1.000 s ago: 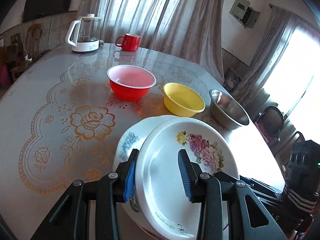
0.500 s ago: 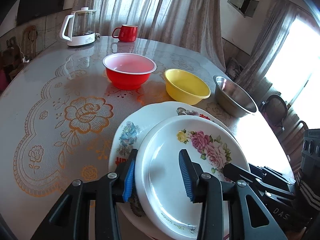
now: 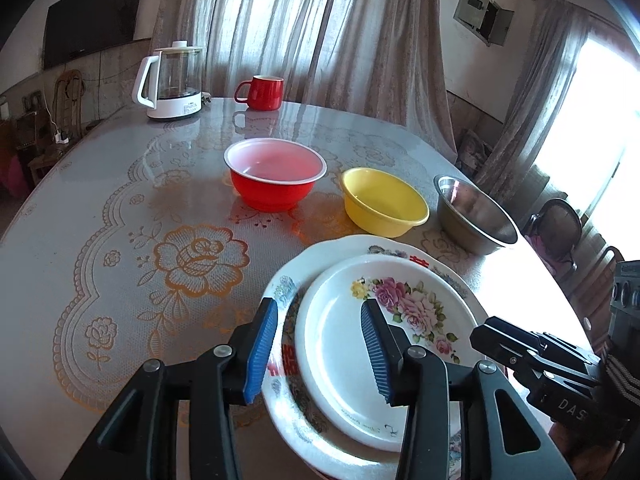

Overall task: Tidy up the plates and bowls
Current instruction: 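Lower the rose-print plate onto the stack and open the left tool, then withdraw the open left tool from the plate stack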

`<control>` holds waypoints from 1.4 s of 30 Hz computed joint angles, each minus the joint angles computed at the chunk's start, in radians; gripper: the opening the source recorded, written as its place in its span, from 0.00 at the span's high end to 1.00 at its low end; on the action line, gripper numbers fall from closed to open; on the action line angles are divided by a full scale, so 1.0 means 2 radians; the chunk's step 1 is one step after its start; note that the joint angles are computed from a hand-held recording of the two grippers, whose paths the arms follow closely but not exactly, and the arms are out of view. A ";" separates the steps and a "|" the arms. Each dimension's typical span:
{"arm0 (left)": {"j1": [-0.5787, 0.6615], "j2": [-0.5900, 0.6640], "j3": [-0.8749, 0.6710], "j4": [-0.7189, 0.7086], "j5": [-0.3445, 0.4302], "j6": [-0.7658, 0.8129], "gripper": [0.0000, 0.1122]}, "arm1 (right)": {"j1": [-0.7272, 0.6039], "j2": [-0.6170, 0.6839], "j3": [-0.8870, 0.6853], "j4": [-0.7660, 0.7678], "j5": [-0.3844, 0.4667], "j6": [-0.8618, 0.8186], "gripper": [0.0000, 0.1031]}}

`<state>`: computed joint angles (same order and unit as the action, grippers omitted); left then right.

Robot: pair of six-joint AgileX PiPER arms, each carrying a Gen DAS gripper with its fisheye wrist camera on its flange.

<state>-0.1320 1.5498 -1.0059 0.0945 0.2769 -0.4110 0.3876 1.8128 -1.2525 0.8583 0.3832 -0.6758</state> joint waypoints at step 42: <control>0.004 0.013 0.007 -0.149 0.022 0.144 0.35 | 0.020 0.035 -0.052 -0.271 0.000 0.221 0.69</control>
